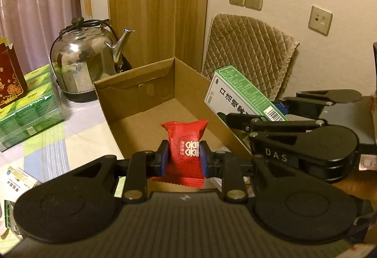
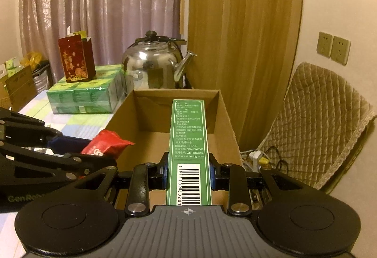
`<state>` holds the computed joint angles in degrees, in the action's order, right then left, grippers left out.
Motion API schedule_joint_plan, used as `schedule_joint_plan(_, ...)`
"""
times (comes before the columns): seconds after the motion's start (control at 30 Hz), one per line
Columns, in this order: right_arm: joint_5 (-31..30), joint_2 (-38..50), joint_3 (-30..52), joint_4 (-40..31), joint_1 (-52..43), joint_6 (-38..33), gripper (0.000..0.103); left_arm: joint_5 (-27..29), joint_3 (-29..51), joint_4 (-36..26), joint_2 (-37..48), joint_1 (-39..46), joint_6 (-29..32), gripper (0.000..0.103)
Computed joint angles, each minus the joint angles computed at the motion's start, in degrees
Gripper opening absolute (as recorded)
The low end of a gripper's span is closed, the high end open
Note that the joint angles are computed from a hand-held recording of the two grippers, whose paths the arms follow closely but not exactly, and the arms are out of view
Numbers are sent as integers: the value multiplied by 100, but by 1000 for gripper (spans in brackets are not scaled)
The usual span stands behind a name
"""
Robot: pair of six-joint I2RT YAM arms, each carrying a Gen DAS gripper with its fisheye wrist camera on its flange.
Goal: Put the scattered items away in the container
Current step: 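Open both tools to drop the packet and green box into the cardboard box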
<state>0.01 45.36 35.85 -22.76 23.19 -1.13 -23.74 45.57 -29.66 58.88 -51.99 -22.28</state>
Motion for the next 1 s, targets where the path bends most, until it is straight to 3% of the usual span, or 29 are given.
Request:
schedule_joint_plan(0.13, -91, 199, -29, 183, -103, -14, 28, 38, -133, 167, 89, 70, 23, 34)
schedule_joint_plan(0.87, -49, 721, -26, 647, 428, 227, 29, -531, -596, -784, -1150, -235, -482, 38)
schedule_joint_plan(0.97, 78, 680, -131, 852, 481, 387, 59, -572, -661, -907, -1304, -226, -543, 38)
schedule_joint_plan(1.0, 19, 643, -162, 872, 448, 437, 59, -573, -682, -953, -1358, -211, -560, 38)
